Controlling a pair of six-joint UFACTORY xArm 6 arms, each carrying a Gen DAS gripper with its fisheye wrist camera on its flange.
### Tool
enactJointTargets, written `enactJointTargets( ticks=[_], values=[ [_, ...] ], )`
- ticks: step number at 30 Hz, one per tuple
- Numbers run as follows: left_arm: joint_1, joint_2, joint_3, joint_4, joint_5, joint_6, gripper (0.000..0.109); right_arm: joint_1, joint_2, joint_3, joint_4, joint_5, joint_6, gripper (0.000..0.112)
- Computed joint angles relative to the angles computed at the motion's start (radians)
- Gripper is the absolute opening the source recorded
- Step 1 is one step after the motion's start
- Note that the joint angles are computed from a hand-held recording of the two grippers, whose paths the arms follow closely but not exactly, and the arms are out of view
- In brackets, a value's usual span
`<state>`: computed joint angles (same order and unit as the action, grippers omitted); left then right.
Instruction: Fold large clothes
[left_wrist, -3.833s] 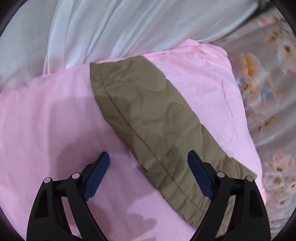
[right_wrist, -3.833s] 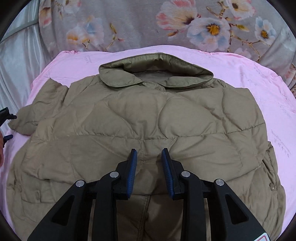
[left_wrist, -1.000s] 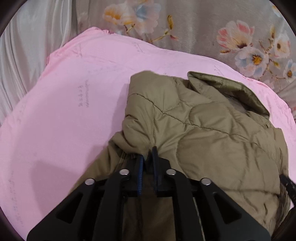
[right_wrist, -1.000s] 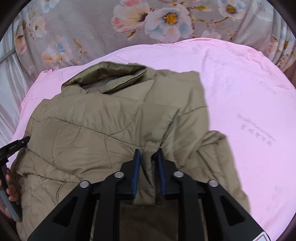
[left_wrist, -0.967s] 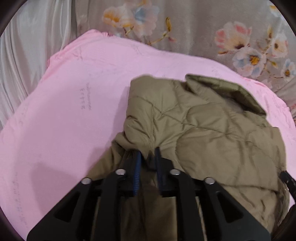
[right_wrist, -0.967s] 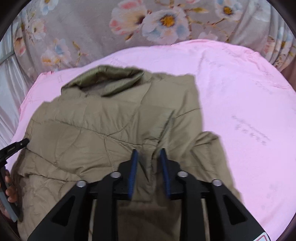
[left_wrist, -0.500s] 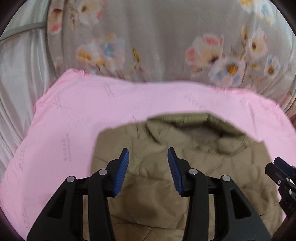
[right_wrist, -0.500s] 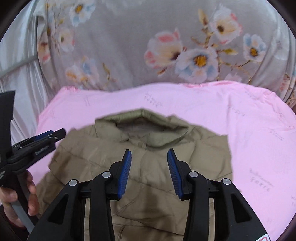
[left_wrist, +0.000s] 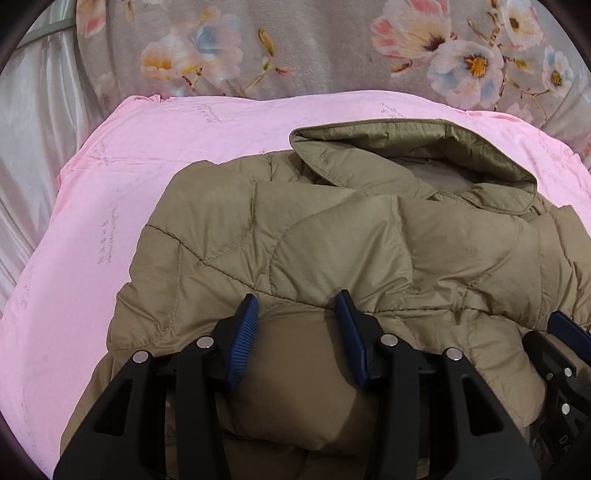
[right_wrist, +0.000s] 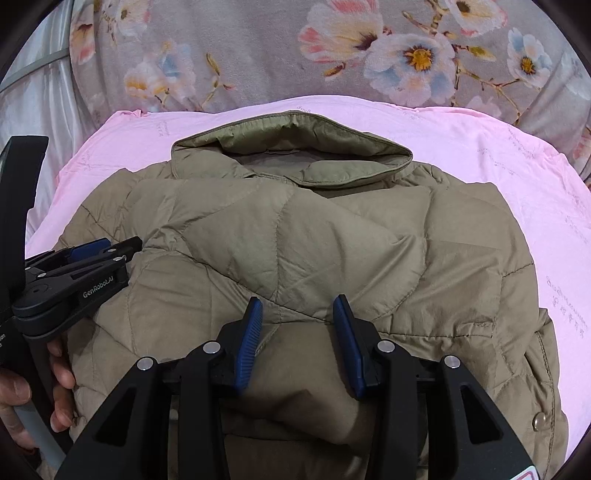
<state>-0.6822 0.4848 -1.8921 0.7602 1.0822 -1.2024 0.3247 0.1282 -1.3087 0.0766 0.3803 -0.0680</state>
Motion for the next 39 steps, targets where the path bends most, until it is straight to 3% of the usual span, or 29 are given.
enactJointTargets(
  ticks=[10,13,15,18,21,27,29,30,31,32,33,35,37,39],
  values=[
    [-0.006,0.016,-0.022,0.002,0.020,0.012,0.043,-0.001,0.011,-0.015,0.030,0.016,-0.014,0.041],
    [0.015,-0.021,0.031,-0.029,-0.054,0.009,0.043,-0.015,0.012,-0.044,0.242,0.063,-0.163,0.046],
    [0.043,-0.074,0.087,-0.105,-0.136,0.047,0.043,-0.044,0.016,-0.097,0.414,0.146,-0.265,0.046],
    [0.103,-0.140,0.136,-0.233,-0.280,0.067,0.047,-0.082,0.050,-0.202,0.515,0.204,-0.261,0.046],
    [0.162,-0.086,0.025,-0.347,-0.338,0.118,0.073,-0.129,0.169,-0.397,0.639,0.330,-0.233,0.047],
    [0.243,0.209,-0.357,-0.751,-0.248,0.280,0.072,-0.159,0.417,-0.713,0.614,0.450,-0.017,0.047],
    [0.245,0.249,-0.395,-0.785,-0.267,0.265,0.066,-0.164,0.491,-0.807,0.632,0.486,0.014,0.046],
    [0.244,0.266,-0.417,-0.800,-0.282,0.276,0.052,-0.164,0.525,-0.859,0.626,0.505,0.030,0.044],
    [0.243,0.289,-0.456,-0.823,-0.285,0.297,0.037,-0.165,0.564,-0.920,0.620,0.525,0.044,0.032],
    [0.239,0.331,-0.537,-0.819,-0.259,0.299,0.027,-0.164,0.601,-0.983,0.614,0.544,0.052,0.010],
    [0.237,0.365,-0.606,-0.813,-0.244,0.311,0.008,-0.164,0.612,-1.004,0.623,0.541,0.040,0.005],
    [0.228,0.355,-0.619,-0.795,-0.280,0.327,0.007,-0.156,0.545,-0.920,0.666,0.469,-0.053,0.005],
    [0.216,0.244,-0.465,-0.735,-0.366,0.318,0.006,-0.143,0.438,-0.778,0.677,0.384,-0.164,0.004],
    [0.206,0.166,-0.352,-0.656,-0.396,0.307,0.005,-0.130,0.390,-0.708,0.574,0.344,-0.177,0.004]
  ],
)
